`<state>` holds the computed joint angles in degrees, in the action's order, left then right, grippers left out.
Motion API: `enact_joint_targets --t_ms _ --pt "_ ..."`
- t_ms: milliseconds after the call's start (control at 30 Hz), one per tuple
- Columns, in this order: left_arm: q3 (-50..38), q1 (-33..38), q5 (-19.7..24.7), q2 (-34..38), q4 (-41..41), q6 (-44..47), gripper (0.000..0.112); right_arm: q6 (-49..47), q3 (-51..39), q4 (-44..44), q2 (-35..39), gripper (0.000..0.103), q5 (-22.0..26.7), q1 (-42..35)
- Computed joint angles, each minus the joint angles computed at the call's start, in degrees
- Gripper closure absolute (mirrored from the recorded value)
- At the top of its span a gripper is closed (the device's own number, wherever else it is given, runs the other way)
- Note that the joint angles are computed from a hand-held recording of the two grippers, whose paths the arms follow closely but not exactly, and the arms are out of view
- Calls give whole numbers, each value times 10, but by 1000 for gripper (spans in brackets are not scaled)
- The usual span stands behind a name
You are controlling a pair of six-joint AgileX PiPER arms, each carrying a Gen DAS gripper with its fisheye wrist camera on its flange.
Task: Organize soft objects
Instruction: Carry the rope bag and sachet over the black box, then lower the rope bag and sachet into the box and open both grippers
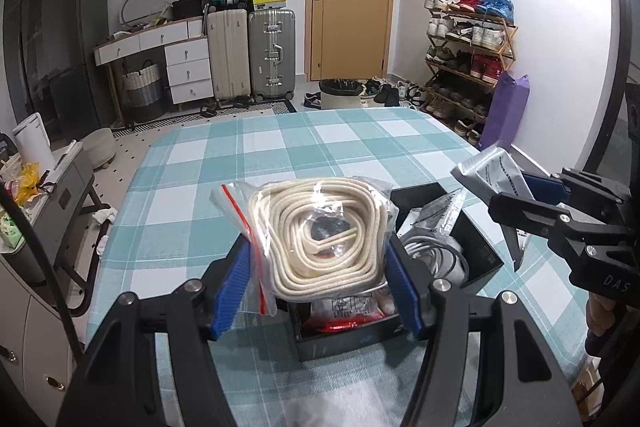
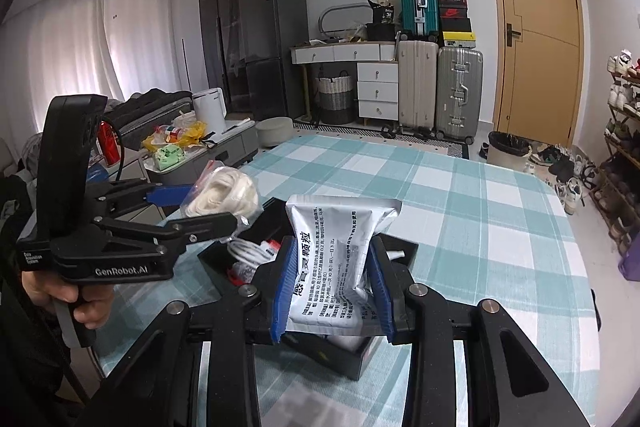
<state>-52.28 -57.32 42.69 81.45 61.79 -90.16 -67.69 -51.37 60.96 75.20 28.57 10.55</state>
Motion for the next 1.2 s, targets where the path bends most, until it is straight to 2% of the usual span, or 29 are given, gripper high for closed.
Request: enact_joint_targets --t_ms 367,500,633,1033,1200 --pt "-25 38 -39 44 -18 36 49 28 -59 -31 68 68 -17 21" --pt "-37 53 -56 63 -43 68 49 81 -86 -91 101 68 -13 29" --pt "-45 52 -53 77 -46 80 48 115 -100 -125 130 68 -7 27" --pt "-51 49 -40 83 -77 114 46 114 -127 -131 177 68 -2 32" --pt "-25 68 -83 70 -88 100 46 118 -138 -140 189 68 -8 38"
